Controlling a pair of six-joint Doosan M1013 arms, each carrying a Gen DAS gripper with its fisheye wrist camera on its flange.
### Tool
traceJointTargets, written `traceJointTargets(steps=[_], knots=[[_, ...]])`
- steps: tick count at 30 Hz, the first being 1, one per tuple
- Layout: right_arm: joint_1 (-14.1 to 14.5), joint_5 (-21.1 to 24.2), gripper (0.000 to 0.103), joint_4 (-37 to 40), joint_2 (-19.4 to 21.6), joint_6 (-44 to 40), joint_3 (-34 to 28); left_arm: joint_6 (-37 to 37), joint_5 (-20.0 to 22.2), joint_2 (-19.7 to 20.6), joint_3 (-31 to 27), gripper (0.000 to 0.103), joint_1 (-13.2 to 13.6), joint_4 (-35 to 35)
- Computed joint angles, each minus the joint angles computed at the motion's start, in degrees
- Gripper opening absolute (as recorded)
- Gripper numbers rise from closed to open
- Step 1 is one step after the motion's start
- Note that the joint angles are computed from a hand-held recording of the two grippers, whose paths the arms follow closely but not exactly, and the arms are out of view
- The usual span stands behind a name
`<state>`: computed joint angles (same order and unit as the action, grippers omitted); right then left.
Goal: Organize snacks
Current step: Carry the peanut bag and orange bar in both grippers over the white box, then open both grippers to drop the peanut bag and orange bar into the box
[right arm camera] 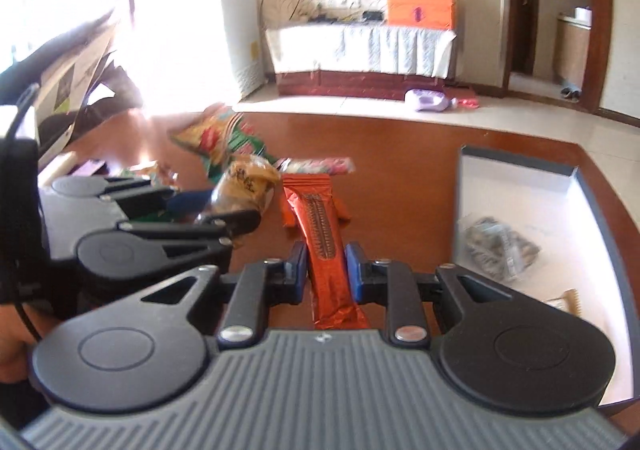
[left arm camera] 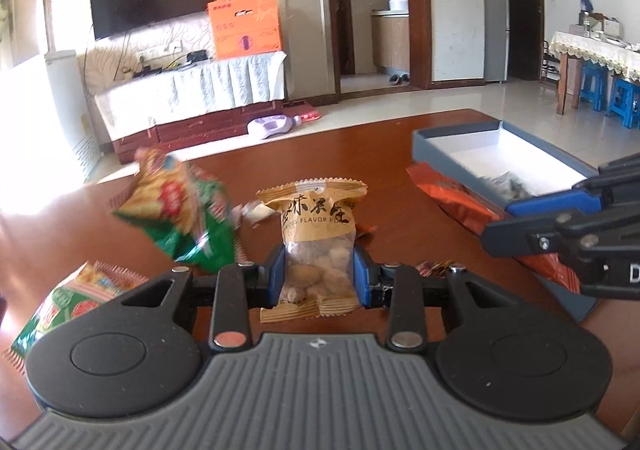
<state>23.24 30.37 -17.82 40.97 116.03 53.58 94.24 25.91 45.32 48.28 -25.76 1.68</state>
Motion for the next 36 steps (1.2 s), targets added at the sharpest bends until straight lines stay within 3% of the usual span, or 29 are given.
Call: traceJointTargets(steps=[9,18,27,32,36], knots=[[-1.0,-2.2,0.024,-11.5,-2.2,12.2,3.9,5.6,0.6,2.0,-4.4,0.04,-2.5,-4.5],[-2.3,-0.7,0.024,-21.4,-3.3,23.4,6.0,11.2,3.2,5.0,-9.7,0.04,-4.8,-12.1],[-3.5,3.1,0.024,-21.1,-1.4,19.7,2.6,16.9,6.9,8.5,-15.1,0.04,-6.5,-19.8],[-4.3,5.3,0.024,-20.1,-0.1,17.9,0.6,16.3,11.9,12.5,-22.2,0.04,-6.9,-21.5],[-5.1,6.5,0.024,-18.4,0.9,16.0,-0.9,17.7,11.5,12.8,-22.3,0.04,-7.5,-20.5]])
